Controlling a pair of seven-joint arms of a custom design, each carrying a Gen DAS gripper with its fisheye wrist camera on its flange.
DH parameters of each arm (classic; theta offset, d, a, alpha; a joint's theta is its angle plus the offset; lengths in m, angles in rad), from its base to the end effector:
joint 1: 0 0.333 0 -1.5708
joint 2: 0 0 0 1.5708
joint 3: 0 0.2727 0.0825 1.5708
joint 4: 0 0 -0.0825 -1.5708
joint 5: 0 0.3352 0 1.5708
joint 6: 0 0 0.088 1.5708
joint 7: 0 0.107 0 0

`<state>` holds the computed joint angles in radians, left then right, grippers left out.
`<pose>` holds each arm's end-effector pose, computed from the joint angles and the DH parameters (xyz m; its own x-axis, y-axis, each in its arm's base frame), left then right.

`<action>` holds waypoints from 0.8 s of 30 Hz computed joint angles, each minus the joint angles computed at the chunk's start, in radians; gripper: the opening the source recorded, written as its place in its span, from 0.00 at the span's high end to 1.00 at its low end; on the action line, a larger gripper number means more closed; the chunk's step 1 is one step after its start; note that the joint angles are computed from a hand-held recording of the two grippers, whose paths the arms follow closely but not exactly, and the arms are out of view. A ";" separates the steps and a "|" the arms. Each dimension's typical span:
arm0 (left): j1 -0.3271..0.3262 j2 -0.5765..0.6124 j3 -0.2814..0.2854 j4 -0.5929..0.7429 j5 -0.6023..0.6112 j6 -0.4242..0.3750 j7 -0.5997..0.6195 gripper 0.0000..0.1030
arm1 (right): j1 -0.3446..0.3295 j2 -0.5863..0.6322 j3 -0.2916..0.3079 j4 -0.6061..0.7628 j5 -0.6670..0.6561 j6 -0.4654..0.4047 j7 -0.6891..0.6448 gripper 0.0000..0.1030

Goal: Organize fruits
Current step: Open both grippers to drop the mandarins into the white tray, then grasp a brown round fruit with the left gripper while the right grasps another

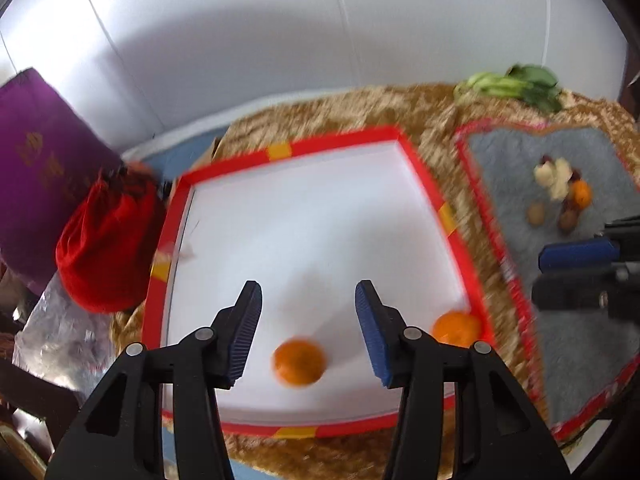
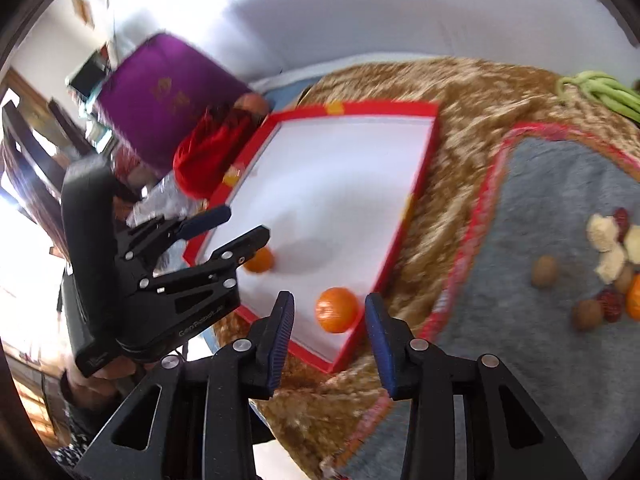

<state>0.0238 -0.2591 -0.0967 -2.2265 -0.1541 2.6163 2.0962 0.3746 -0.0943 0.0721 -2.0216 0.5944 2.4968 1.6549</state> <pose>0.4845 -0.0353 0.5315 -0.4095 -0.8905 -0.1982 -0.6870 0.4440 -0.5752 0.4797 0.2273 0.5288 0.1058 -0.8271 -0.5520 -0.9207 0.1282 -0.3685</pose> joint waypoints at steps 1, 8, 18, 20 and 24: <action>-0.023 -0.012 0.005 -0.009 -0.040 0.015 0.027 0.52 | -0.011 -0.022 -0.013 -0.018 0.013 -0.004 0.007 0.62; -0.154 -0.049 -0.021 -0.037 -0.184 -0.001 0.219 0.48 | -0.096 -0.131 -0.091 -0.134 -0.015 -0.096 0.163 0.62; -0.213 0.127 -0.075 0.135 -0.176 -0.199 0.246 0.49 | -0.152 -0.130 -0.125 -0.196 -0.036 -0.144 0.286 0.62; -0.216 0.146 -0.081 0.146 -0.180 -0.202 0.279 0.49 | -0.151 -0.116 -0.124 -0.191 -0.025 -0.149 0.286 0.62; -0.216 0.172 -0.086 0.164 -0.188 -0.213 0.324 0.49 | -0.156 -0.075 -0.106 -0.157 -0.063 -0.167 0.310 0.63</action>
<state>-0.1920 -0.0866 -0.1824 -2.0630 -0.3425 2.4037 2.4206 0.2181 -0.1696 -0.0335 -2.1783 0.5312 2.3303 1.9654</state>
